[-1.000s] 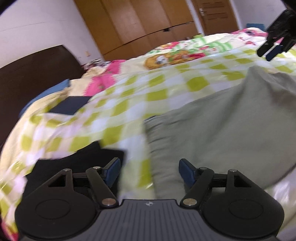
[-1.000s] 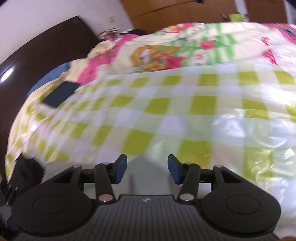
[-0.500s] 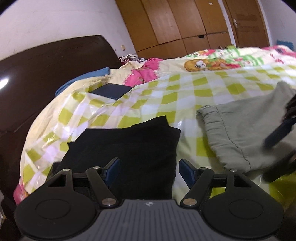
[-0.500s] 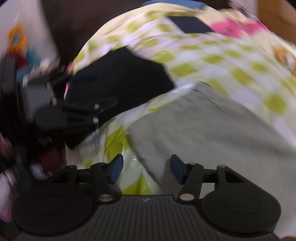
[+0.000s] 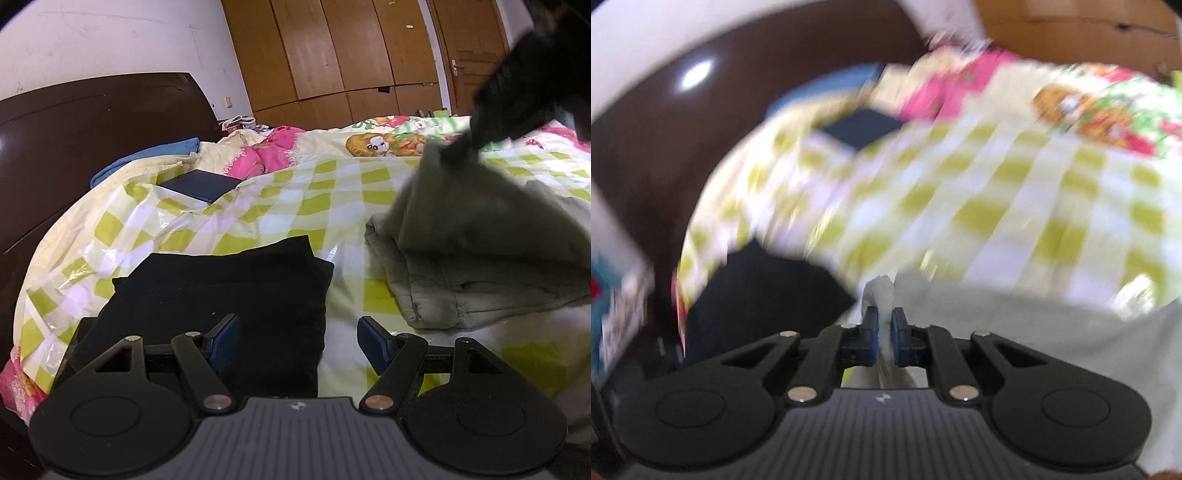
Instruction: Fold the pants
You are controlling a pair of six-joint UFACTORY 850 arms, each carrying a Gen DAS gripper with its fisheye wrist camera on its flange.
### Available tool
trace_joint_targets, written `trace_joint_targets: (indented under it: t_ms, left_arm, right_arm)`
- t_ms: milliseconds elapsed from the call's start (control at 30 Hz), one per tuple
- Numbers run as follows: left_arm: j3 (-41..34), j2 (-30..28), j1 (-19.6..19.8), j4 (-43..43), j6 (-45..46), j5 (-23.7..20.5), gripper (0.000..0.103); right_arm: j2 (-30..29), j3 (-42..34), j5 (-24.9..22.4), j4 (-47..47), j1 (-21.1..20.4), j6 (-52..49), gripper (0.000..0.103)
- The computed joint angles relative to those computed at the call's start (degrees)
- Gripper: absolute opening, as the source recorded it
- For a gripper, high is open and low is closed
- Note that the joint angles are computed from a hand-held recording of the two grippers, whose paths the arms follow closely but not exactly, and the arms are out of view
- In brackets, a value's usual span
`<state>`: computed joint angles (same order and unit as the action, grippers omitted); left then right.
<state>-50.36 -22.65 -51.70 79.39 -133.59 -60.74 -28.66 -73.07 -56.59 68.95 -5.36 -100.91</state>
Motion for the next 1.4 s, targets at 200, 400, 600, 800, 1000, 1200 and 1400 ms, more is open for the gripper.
trace_joint_targets:
  t_ms: [200, 400, 600, 800, 1000, 1200, 1400]
  left_arm:
    - [0.18, 0.25, -0.33, 0.25, -1.24, 0.48, 0.083]
    - [0.30, 0.56, -1.09, 0.81, -2.01, 1.46, 0.083]
    - [0.63, 0.39, -0.88, 1.89, -3.39, 2.89, 0.083]
    - [1.03, 1.04, -1.65, 1.85, -3.34, 4.09, 0.083]
    - [-0.17, 0.44, -1.51, 3.77, -2.78, 3.74, 0.083]
    - [-4.39, -2.87, -0.12, 9.83, 1.25, 5.23, 0.083]
    - [-13.26, -8.99, 2.47, 12.75, 10.09, 10.11, 0.083]
  right_arm:
    - [3.98, 8.38, 5.84, 3.51, 4.06, -18.01, 0.009]
    - [0.46, 8.66, 10.44, -4.07, 6.68, -11.00, 0.008]
    - [2.06, 12.68, 11.87, -7.43, 7.00, -16.39, 0.021]
    - [2.72, 12.96, 7.89, -6.80, 4.91, -15.10, 0.046]
    - [2.99, 10.23, 7.86, -9.05, -1.78, -10.01, 0.049]
    - [2.03, 6.51, 13.60, -10.63, -11.30, -0.91, 0.049]
    - [-3.61, -1.57, 17.45, -10.79, -20.79, 13.08, 0.050]
